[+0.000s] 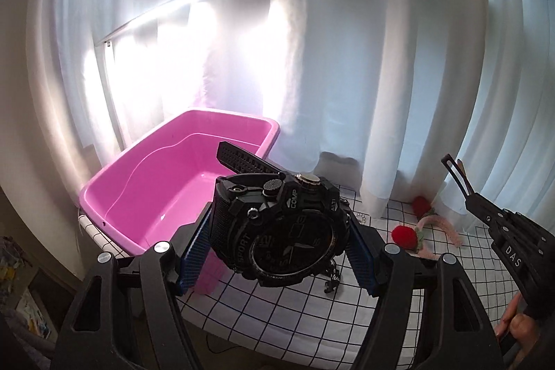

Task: Organize jewelry
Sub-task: 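Lift the watch and hairpin with both grippers toward the pink tub, then open both grippers to drop the watch and hairpin into the tub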

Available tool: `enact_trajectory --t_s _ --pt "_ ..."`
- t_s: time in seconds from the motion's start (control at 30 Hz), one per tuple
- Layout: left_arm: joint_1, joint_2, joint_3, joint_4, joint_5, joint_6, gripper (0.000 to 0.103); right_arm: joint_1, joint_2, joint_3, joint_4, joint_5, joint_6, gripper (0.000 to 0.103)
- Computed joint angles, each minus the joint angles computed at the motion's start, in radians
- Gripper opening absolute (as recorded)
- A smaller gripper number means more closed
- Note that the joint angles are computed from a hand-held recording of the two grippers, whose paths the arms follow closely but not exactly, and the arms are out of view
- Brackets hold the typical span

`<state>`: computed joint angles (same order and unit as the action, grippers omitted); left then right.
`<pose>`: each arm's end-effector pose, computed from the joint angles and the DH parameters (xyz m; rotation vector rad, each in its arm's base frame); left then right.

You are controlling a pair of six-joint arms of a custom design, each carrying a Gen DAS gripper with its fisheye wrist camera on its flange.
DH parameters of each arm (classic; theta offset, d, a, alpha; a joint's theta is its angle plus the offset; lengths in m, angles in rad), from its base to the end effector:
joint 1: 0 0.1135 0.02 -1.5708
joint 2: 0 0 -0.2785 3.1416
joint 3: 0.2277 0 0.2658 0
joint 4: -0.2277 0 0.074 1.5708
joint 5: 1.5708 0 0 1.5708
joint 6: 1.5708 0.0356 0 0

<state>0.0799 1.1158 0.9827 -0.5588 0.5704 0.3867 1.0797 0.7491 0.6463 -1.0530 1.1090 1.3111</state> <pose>0.2430 0.0002 0.3224 0.6189 2.0712 -0.3781 0.0828 0.0873 0.2540 0.4837 1.9317 -0.0616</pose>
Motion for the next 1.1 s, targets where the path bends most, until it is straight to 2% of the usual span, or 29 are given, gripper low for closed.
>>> enact_trajectory --t_s 0.07,0.13,0.17,0.27,0.4,0.53,0.77,1.0,1.1 --pt "0.016 0.056 0.038 0.037 -0.007 -0.025 0.068 -0.17 -0.041 -0.027 0.34 -0.112 -0.396 0.003" --pt "0.027 0.115 0.076 0.082 -0.023 -0.05 0.068 -0.316 0.009 -0.013 0.577 -0.255 -0.649 0.003" --pt "0.034 0.147 0.098 0.1 -0.033 -0.061 0.068 -0.377 0.057 0.009 0.661 -0.329 -0.732 0.003" --pt "0.054 0.26 0.188 0.129 -0.056 -0.098 0.068 -0.512 0.233 0.106 0.836 -0.522 -0.908 0.003" --pt "0.071 0.414 0.314 0.141 -0.081 -0.148 0.068 -0.652 0.481 0.275 0.929 -0.747 -0.99 0.003" --pt "0.067 0.564 0.456 0.091 -0.116 -0.164 0.068 -0.709 0.713 0.482 0.909 -0.871 -1.031 0.003" --pt "0.063 0.763 0.665 -0.025 -0.193 -0.226 0.068 -0.774 1.035 0.842 0.73 -1.076 -1.068 0.003" --pt "0.054 0.956 0.906 -0.255 -0.231 -0.242 0.067 -0.815 1.328 1.249 0.417 -1.23 -1.11 0.003" --pt "0.046 1.022 0.993 -0.344 -0.251 -0.226 0.068 -0.834 1.494 1.497 0.235 -1.29 -1.105 0.003"
